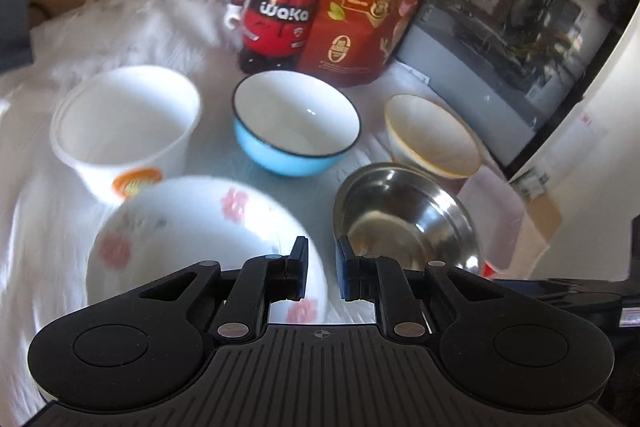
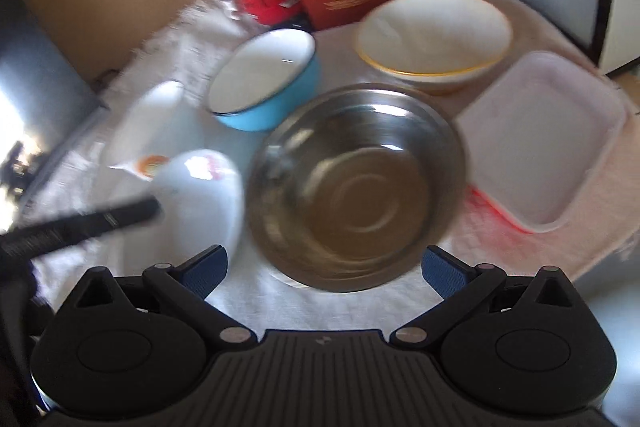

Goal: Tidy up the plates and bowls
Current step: 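Reach the left gripper to the stainless steel bowl rim and close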

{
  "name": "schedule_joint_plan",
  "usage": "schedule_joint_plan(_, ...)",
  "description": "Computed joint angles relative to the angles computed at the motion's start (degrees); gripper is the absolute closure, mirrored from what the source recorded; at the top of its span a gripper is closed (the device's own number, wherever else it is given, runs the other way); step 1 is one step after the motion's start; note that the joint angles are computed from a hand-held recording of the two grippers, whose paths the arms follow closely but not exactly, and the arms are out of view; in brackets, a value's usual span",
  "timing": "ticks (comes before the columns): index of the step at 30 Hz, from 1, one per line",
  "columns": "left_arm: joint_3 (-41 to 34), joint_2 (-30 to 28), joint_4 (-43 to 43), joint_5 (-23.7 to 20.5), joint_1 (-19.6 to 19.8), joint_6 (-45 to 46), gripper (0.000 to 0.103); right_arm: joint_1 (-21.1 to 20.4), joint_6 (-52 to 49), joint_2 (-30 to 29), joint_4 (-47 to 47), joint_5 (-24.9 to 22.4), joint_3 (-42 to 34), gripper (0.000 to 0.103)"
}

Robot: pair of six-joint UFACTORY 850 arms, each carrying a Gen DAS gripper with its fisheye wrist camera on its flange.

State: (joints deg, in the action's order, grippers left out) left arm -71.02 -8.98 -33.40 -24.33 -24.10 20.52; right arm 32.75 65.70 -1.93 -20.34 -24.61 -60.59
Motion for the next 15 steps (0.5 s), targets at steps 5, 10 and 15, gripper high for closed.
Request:
schedule_joint_plan(5,-5.9,-5.2,1.6,-2.4,-1.5,-2.8,0.087,-3.0,-9.0,0.4,7.6,-1.1,0.7,0.0)
schedule_joint_plan(10,-12.1,-10.1,7.7,-4.8,-2.9,-4.0,0.087,-5.6,-10.8,1.3,11.4,1.0,2.2,0.0)
schedule_joint_plan(15,-16.2,-13.7,10.0,-6.8,-3.0,-6.2,0.087,-7.5,-12.2,0.7,13.0,-0.1,2.0,0.0)
